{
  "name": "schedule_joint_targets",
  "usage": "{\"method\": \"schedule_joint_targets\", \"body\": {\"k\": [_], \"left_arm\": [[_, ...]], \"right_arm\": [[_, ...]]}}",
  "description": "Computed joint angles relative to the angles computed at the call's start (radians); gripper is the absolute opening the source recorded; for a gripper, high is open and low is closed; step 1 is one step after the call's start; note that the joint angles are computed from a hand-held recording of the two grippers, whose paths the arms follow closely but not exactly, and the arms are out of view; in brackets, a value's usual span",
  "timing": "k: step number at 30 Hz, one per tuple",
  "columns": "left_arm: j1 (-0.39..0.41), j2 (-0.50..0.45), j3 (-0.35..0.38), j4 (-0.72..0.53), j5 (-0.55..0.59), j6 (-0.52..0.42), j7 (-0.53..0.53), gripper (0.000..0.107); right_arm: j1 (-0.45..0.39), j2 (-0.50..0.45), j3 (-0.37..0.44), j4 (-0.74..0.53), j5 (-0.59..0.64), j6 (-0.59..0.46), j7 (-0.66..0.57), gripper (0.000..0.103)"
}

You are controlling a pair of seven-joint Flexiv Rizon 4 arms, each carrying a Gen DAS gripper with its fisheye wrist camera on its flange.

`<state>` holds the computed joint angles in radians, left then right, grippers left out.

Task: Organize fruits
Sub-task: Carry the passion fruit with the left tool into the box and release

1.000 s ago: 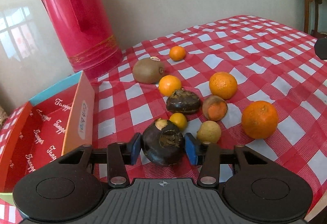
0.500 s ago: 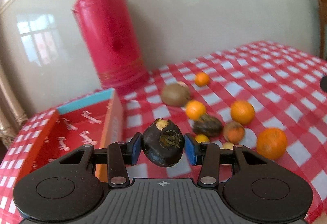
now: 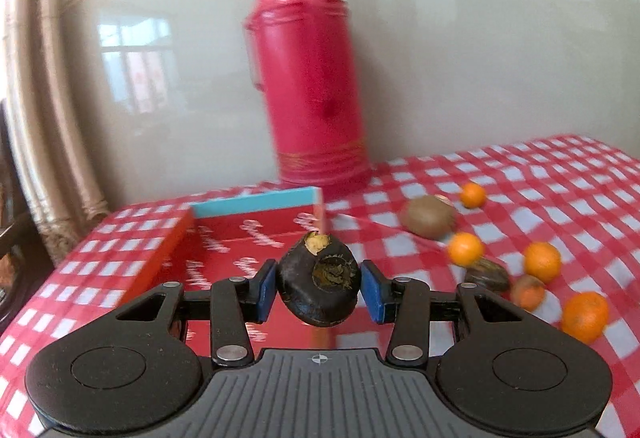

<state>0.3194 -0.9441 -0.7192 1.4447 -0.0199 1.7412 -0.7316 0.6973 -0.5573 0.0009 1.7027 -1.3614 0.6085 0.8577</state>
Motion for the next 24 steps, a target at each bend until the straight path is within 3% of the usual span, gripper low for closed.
{"method": "schedule_joint_targets", "body": {"k": [5, 12, 24], "left_arm": [[-0.074, 0.004, 0.139, -0.073, -0.069, 0.044, -0.104, 0.045], [-0.209, -0.012, 0.400, -0.210, -0.194, -0.050, -0.232, 0.045], [-0.285, -0.044, 0.549, -0.314, -0.283, -0.212, -0.317, 0.045]], "right_arm": [[0.003, -0.028, -0.007, -0.039, 0.006, 0.021, -0.034, 0.098], [0.013, -0.067, -0.028, -0.094, 0.019, 0.063, -0.086, 0.098], [0.038, -0.098, -0.059, -0.141, 0.057, 0.089, -0.155, 0.098]]}}
